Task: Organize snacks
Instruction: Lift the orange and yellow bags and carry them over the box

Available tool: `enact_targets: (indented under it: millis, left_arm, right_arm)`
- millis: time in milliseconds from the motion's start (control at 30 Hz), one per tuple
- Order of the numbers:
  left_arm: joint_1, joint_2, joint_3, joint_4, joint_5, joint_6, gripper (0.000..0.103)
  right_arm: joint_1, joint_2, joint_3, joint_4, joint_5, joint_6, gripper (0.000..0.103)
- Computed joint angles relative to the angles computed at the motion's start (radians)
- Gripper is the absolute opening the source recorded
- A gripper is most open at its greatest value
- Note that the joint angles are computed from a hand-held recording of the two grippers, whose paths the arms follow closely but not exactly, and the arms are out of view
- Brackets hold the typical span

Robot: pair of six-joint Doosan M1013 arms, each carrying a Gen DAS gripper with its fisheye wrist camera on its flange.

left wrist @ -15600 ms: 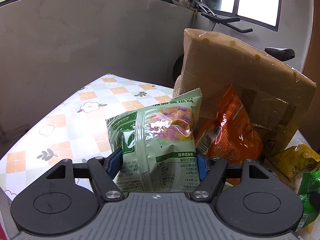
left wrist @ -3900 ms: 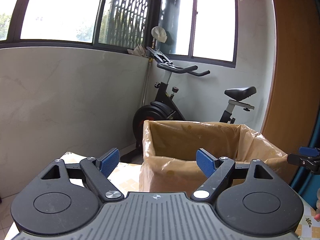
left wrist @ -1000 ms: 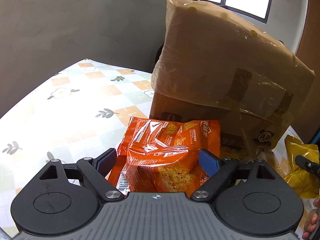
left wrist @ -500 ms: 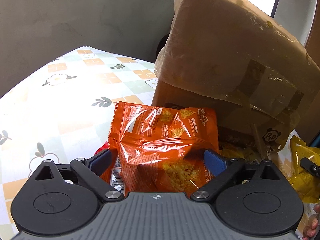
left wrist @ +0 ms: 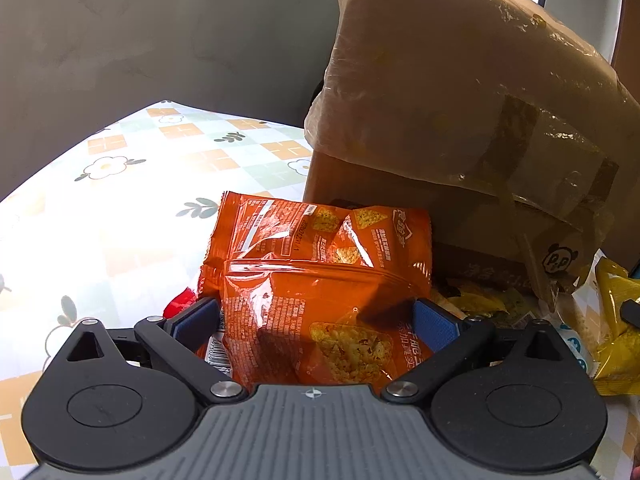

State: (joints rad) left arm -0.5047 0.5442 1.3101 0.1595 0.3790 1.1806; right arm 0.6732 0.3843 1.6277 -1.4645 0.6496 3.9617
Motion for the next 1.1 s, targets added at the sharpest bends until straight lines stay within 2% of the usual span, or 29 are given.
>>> enact_targets:
  millis: [67, 100, 133, 200, 333, 767, 1100]
  left_arm:
    - [-0.004, 0.006, -0.001, 0.036, -0.007, -0.036, 0.099]
    - [-0.006, -0.001, 0.010, 0.067, -0.013, -0.062, 0.090]
    - [-0.007, -0.003, 0.012, 0.075, -0.016, -0.063, 0.087]
    - [-0.002, -0.021, 0.031, 0.028, -0.027, -0.023, 0.078]
    - [0.002, -0.039, 0.052, 0.010, -0.050, -0.030, 0.070]
    - [-0.013, -0.083, 0.091, 0.189, -0.088, -0.200, 0.068]
    - [-0.015, -0.135, 0.139, 0.280, -0.117, -0.271, 0.068]
  right_arm:
    - [0.000, 0.000, 0.000, -0.003, -0.001, 0.002, 0.072]
    - [0.000, 0.000, 0.000, -0.003, -0.001, 0.002, 0.072]
    - [-0.001, 0.000, 0.001, -0.004, -0.003, 0.006, 0.072]
    - [-0.001, 0.001, 0.001, -0.006, -0.004, 0.011, 0.072]
    - [0.000, 0.000, 0.002, -0.008, -0.003, 0.012, 0.072]
    - [0.000, 0.000, 0.003, -0.007, -0.001, 0.008, 0.072]
    - [-0.002, -0.006, -0.021, 0.084, 0.003, -0.102, 0.072]
